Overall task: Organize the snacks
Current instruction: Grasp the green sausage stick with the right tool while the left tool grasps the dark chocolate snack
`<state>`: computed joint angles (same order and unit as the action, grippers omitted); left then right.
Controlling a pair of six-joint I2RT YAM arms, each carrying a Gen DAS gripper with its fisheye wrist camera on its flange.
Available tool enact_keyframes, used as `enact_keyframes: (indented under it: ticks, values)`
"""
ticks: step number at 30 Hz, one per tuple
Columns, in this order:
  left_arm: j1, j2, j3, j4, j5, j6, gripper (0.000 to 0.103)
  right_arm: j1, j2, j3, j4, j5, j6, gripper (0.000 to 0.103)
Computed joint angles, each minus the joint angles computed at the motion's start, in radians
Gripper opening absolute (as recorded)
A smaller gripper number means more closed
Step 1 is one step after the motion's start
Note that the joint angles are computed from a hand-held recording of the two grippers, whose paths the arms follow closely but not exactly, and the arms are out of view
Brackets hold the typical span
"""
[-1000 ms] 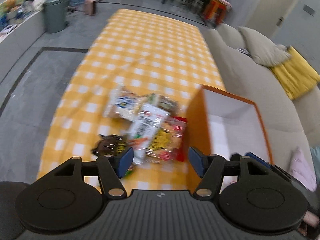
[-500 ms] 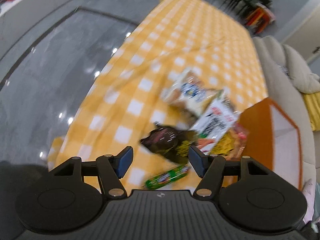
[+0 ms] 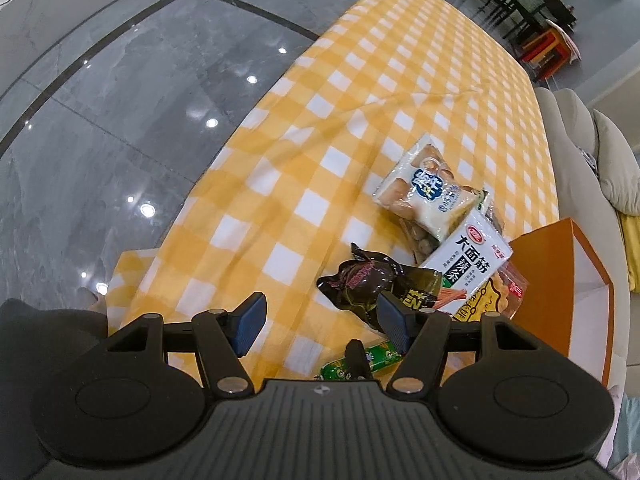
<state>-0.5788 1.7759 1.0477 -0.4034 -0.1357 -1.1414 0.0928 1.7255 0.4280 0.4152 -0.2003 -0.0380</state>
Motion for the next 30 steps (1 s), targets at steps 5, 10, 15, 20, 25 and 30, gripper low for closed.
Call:
enact_keyframes:
  ticks: [5,10,15,20,25,30]
  values:
    - [0.01,-0.017,-0.036,0.07,0.029,-0.014,0.074,0.004,0.106,-0.091,0.253,0.022,-0.15,0.039]
    - [0.031,-0.027,-0.093,0.197,0.117,-0.019,0.074,-0.071,0.081,-0.051,0.138,-0.072,-0.241,0.022]
    - [0.009,0.018,-0.038,0.148,0.08,-0.002,0.074,-0.164,0.039,-0.015,0.001,-0.106,-0.291,0.021]
    - [-0.007,0.084,0.027,0.169,0.081,0.073,0.079,-0.228,0.055,0.029,-0.061,-0.14,-0.3,0.021]
    - [-0.012,0.207,0.129,0.171,0.061,0.024,0.079,-0.219,0.058,0.02,-0.044,-0.134,-0.292,0.021]
    - [0.012,0.321,0.24,0.123,0.062,-0.013,0.078,-0.232,0.073,0.053,-0.081,-0.158,-0.295,0.021]
